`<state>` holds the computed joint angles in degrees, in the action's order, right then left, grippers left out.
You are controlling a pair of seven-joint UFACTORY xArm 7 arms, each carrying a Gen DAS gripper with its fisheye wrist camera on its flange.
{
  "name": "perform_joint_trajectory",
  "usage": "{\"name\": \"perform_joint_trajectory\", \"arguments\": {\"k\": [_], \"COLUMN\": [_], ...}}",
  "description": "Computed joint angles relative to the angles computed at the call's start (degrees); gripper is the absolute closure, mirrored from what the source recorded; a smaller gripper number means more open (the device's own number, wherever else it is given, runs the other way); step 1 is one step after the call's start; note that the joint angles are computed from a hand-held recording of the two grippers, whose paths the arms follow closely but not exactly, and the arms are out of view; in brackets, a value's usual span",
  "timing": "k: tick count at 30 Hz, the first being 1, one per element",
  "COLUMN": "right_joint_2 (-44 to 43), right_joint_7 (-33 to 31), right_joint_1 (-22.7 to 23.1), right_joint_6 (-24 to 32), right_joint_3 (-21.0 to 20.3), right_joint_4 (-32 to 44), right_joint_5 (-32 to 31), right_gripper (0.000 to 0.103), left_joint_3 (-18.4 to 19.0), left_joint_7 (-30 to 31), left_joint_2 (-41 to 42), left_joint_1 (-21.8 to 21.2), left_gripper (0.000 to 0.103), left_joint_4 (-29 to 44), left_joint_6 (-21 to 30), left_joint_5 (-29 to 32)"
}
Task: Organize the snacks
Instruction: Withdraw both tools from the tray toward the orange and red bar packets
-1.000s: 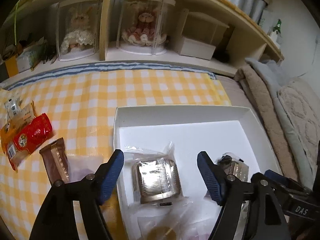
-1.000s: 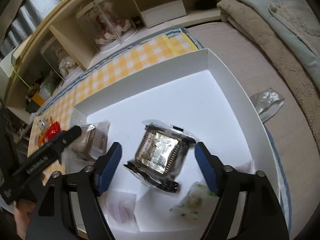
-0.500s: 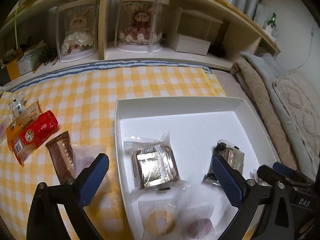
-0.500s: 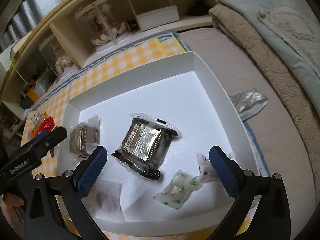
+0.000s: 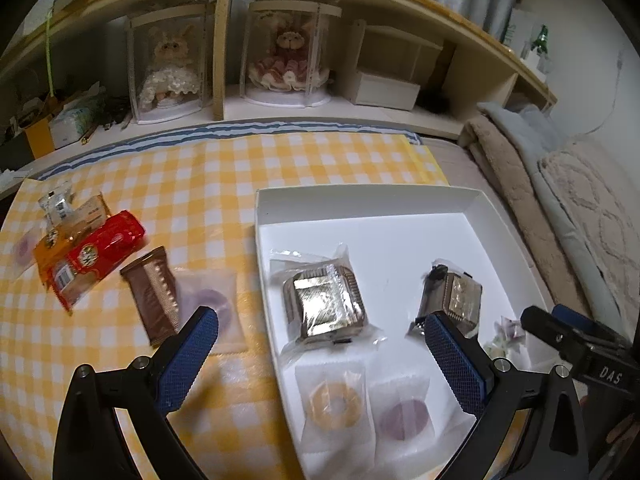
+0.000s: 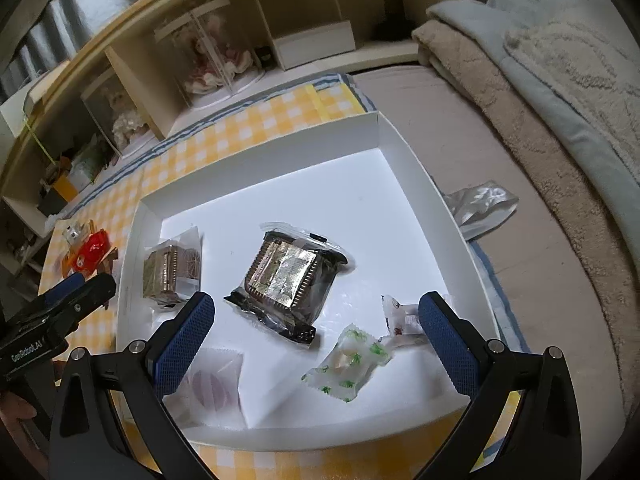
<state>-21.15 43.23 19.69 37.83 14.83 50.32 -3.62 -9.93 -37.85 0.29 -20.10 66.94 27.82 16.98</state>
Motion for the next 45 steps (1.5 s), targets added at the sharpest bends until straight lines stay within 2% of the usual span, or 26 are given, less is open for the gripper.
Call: {"name": "perform_joint_trajectory", "arguments": {"k": [10, 21, 33, 36, 45], "right_joint_2": [-2.1, -4.2, -1.8, -0.2, 7.3], "right_joint_7": [0.9, 3.6, 6.4, 7.0, 7.5], "right_joint_1": [0.0, -0.8, 0.1, 0.7, 4.1], "right_joint_6": [1.4, -1.5, -4.3, -6.5, -8.0], "right_joint_3": [1.6, 4.6, 7.6, 8.4, 10.0], "right_joint_4": [1.1, 3.1, 6.6, 7.6, 13.3], "right_joint_5": [-1.9, -5.9, -9.8, -10.9, -15.6], "right_gripper": [0.0, 0.0, 0.0, 0.0, 0.0], "left_joint_3": [-1.1, -1.2, 1.7, 2.4, 7.6], "left_joint_7": [0.9, 5.9, 13.2, 14.5, 20.1], "left_joint_2": [-9.9, -24.1, -37.3, -39.1, -43.6], "left_joint_1": [1.8, 4.8, 7.5, 8.6, 11.5], "left_gripper": [0.0, 0.0, 0.0, 0.0, 0.0], "left_joint_4": [-6.3, -12.9, -19.3, -20.2, -23.6], "left_joint_6": [2.2, 5.1, 8.2, 9.0, 11.2], "left_joint_5": [-2.7, -7.7, -14.2, -15.1, -19.0]}}
